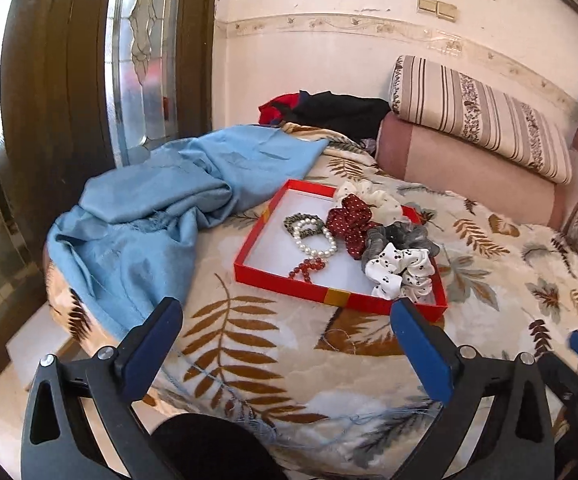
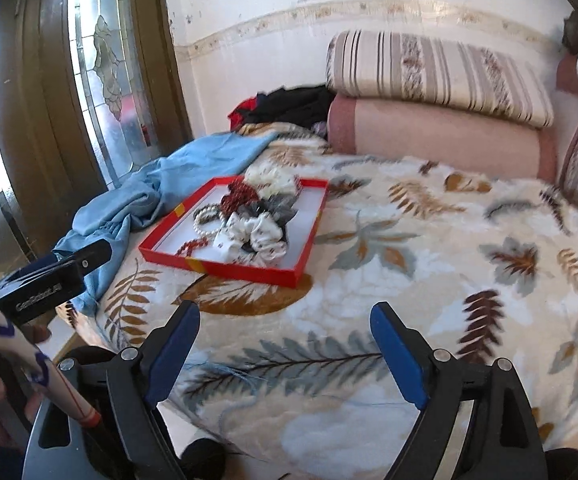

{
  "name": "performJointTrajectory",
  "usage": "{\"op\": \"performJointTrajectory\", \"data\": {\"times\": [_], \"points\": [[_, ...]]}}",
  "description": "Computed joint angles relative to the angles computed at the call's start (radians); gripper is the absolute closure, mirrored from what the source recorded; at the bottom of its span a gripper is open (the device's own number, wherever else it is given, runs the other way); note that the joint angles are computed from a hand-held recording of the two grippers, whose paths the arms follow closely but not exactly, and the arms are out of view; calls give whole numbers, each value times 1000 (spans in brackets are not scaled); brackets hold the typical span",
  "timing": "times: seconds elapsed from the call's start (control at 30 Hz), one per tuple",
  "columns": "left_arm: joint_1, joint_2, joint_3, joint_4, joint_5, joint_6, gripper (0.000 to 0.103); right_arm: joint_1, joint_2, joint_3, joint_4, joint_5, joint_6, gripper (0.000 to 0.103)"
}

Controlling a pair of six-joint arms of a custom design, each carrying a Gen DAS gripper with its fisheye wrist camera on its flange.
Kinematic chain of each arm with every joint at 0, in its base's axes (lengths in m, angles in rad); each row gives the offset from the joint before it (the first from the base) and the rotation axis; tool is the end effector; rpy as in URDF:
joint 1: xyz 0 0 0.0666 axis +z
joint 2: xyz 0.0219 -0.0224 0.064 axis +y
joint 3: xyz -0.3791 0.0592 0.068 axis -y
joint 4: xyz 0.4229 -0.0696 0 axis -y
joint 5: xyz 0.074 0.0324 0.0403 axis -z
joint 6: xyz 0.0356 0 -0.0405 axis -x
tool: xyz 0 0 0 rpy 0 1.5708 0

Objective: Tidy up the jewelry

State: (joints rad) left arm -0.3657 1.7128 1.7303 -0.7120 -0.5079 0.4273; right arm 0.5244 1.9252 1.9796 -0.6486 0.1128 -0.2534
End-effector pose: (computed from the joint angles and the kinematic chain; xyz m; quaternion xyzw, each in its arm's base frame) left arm 0.6096 -0.2153 0.4362 -0.1335 0.8728 0.0513 0.4667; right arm 0.6341 0.3617 0.4241 -0.0929 0.8772 0.1315 0.4523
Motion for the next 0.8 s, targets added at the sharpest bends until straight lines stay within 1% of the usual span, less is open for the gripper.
{"op": "performJointTrajectory", "data": {"times": [0.07, 0.13, 0.2, 0.23, 0.33, 0.43, 0.47, 0.57, 0.67, 0.8], "points": [[-6, 9, 15, -5, -22, -23, 0, 3, -27, -39, 30, 32, 15, 10], [-7, 24, 38, -30, -30, -47, 0, 4, -36, -53, 40, 44, 22, 10], [-6, 27, 38, -21, -16, -56, 0, 2, -21, -28, 16, 50, 32, 10], [-5, 30, 39, -24, -19, -46, 0, 1, -9, -9, -3, 54, 36, 10], [-11, 51, 61, -58, -70, -12, 0, 0, 9, 17, -25, 61, 42, 10], [-14, 85, 106, -129, -108, -34, 0, 2, 30, 47, -43, 59, 42, 10], [-15, 89, 108, -130, -110, -45, 0, 3, 43, 64, -52, 53, 44, 10], [-13, 104, 118, -136, -86, -74, 0, 10, 76, 113, -89, 52, 69, 10], [-11, 124, 138, -150, -73, -92, 0, 16, 94, 138, -103, 66, 88, 10], [-6, 141, 153, -166, -43, -95, 0, 19, 104, 151, -113, 80, 96, 10]]}}
